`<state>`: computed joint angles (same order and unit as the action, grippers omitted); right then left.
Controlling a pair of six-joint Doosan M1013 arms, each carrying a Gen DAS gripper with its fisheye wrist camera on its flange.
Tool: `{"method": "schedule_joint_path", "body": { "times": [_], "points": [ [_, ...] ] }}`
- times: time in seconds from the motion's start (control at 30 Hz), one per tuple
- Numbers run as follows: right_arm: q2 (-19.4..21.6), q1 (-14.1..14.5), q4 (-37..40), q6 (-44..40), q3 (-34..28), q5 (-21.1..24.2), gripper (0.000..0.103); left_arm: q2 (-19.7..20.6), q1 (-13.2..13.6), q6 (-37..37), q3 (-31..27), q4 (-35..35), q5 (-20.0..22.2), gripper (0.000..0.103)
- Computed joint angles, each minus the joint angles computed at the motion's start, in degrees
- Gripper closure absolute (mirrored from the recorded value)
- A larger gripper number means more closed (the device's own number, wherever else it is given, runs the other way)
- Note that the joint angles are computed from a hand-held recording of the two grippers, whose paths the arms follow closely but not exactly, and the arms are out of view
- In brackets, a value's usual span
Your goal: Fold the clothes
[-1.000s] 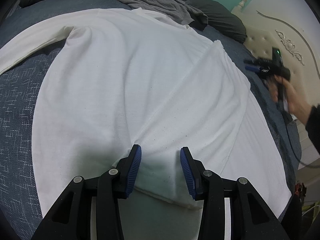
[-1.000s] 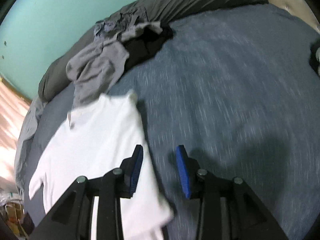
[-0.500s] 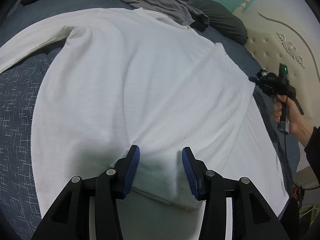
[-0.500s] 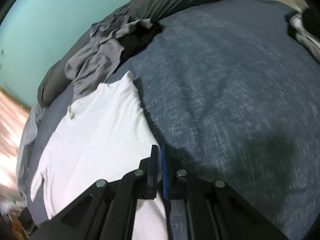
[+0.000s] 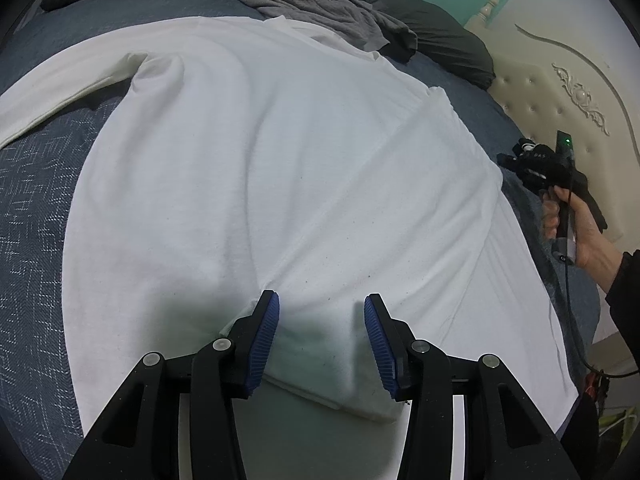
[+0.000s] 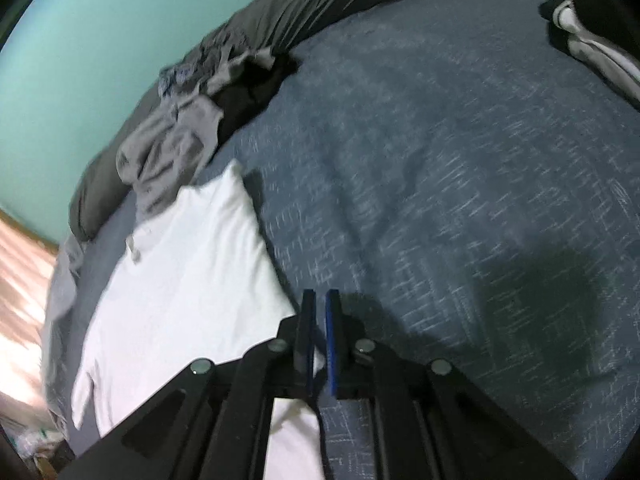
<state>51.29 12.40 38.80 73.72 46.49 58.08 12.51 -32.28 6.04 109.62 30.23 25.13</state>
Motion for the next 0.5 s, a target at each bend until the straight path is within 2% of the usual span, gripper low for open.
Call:
{"method": "schedule_joint_path", "body": {
  "times": [0.1, 0.13, 0.17, 0.23, 0.33, 0.43, 0.5],
  "points": [
    [-0.71, -0.72, 3.17, -1.19, 1.61, -0.1, 0.097, 0.03, -0.09, -0.16, -0.07, 0.16, 0.19, 0.055],
    [-0.91, -0.8, 4.24, -2.27, 2.08, 0.26, 0.094, 0.05, -0.15, -0.17, -0.11, 0.25, 0.34, 0.055],
    [-1.04, -0.79, 5.08, -3.43, 2.42, 0.77, 0.083, 0.07, -0.2, -0.17, -0.15, 0.32, 0.48, 0.055],
    [-1.25, -0.62, 6.02, -5.34, 2.92, 1.59, 0.074, 0.17, -0.19, -0.06, -0.27, 0.39, 0.6, 0.054],
    [-1.44, 0.41, 2.36, -6.37, 3.09, 1.79, 0.074, 0.27, -0.13, 0.14, -0.36, 0.35, 0.64, 0.054],
    [-2.03, 1.23, -3.51, -4.59, 4.04, 0.02, 0.091, 0.3, -0.04, 0.05, -0.32, 0.27, 0.36, 0.054],
    [-2.54, 1.43, -5.79, -3.37, 5.11, -1.66, 0.094, 0.29, -0.02, 0.12, -0.27, 0.21, 0.28, 0.054]
  ]
}}
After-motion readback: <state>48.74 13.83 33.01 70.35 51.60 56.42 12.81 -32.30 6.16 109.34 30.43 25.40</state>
